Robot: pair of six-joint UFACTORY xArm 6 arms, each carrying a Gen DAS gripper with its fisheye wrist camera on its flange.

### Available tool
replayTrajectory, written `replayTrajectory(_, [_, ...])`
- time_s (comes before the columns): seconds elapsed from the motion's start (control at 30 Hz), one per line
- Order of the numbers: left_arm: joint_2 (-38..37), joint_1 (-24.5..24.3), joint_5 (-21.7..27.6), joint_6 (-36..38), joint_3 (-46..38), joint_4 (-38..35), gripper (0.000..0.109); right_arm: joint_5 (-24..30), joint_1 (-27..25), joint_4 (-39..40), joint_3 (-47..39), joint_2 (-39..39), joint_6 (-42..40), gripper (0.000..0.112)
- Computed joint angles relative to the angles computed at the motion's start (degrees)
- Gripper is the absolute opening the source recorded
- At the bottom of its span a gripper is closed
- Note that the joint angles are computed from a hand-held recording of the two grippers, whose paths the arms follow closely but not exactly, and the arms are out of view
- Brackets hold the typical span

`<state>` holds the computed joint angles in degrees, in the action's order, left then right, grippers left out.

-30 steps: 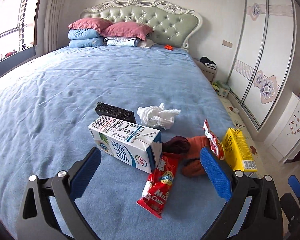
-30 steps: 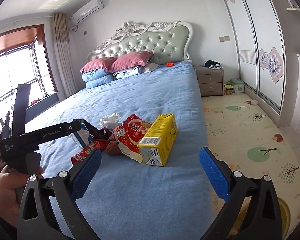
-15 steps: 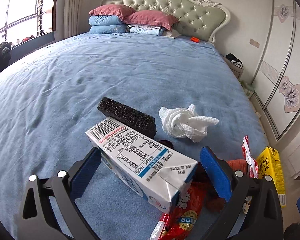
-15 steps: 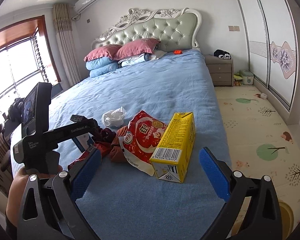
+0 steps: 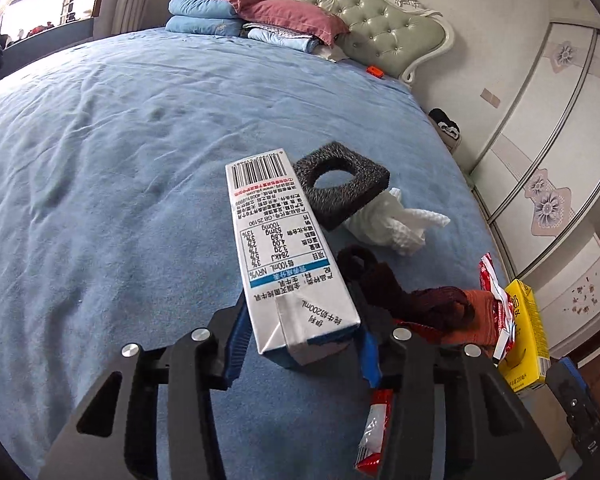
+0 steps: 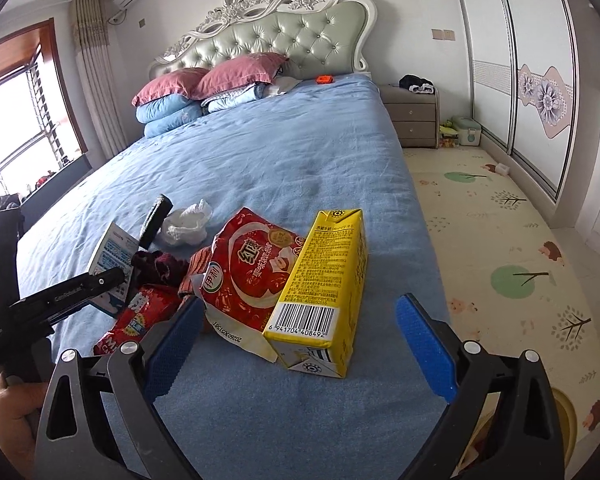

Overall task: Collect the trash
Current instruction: 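Grasp the yellow juice box with the right tool, then carry the milk carton and juice box in both tools over the bin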

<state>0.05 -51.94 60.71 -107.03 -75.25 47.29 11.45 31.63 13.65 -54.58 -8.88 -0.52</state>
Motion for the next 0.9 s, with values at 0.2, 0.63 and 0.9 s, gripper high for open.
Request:
replayTrajectory(0.2, [-5.86, -1.22, -3.08, -2.96, 6.75, 2.57, 0.042, 3.85, -0.48, -6.89, -3.06, 2.55, 5.9, 0.082])
replayTrajectory(0.63, [-7.23, -6.01, -5.92, -1.74, 6.56, 6.71, 0.041, 7.4, -2.39, 0.85, -4.32, 4.09, 6.15, 0.043])
replayTrajectory(0.9, [-3.93, -7.94, -10.77, -0.26, 2.95, 8.2, 0.039, 7.87, -3.3, 13.51, 1.32, -2.56, -6.95, 0.039])
